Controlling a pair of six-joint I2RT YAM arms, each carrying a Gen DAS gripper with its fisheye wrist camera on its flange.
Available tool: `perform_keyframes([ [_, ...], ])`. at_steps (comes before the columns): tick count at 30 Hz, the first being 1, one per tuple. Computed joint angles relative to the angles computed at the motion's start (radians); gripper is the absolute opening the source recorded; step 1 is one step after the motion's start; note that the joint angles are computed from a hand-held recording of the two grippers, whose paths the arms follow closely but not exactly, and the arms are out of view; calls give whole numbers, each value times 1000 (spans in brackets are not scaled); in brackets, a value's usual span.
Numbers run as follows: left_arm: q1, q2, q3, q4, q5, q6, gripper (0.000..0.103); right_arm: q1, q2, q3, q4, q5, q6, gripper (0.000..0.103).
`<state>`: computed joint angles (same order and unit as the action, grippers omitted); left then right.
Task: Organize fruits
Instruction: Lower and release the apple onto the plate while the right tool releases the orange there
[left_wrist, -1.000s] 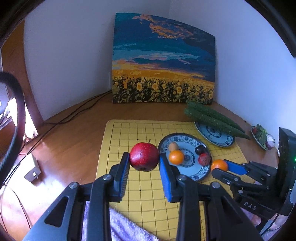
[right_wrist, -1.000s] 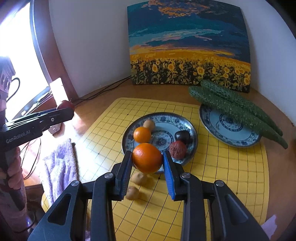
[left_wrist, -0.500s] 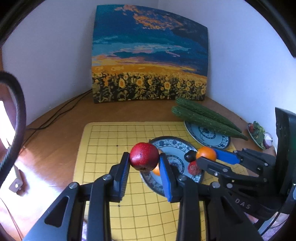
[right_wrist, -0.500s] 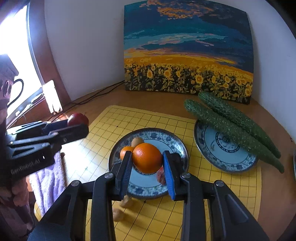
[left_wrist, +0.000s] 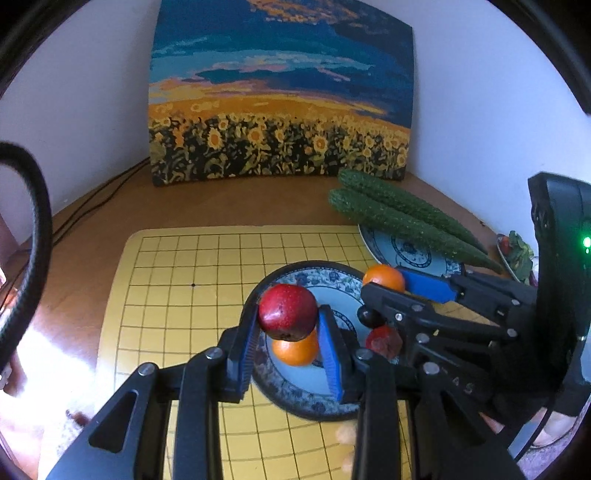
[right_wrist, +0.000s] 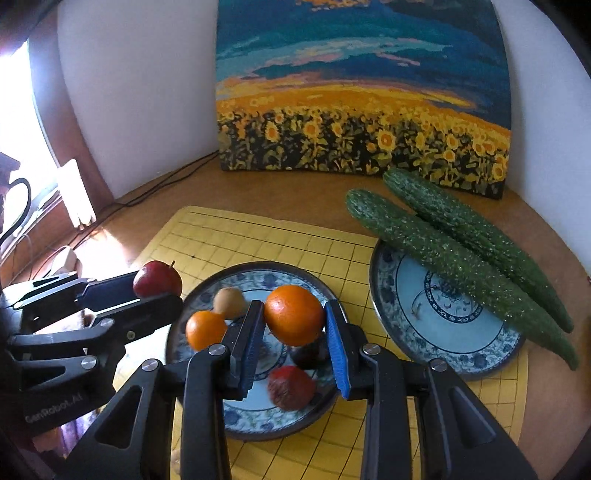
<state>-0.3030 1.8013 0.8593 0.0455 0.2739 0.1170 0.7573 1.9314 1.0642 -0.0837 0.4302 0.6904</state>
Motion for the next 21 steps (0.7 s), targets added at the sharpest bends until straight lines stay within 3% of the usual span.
perform_keyframes([
  [13, -39, 188, 152, -11, -8, -8, 33, -49, 79, 24, 39, -29, -37, 34],
  [21, -39, 219, 175, -10, -3, -10, 32, -66, 107, 38, 45, -53, -60, 34],
])
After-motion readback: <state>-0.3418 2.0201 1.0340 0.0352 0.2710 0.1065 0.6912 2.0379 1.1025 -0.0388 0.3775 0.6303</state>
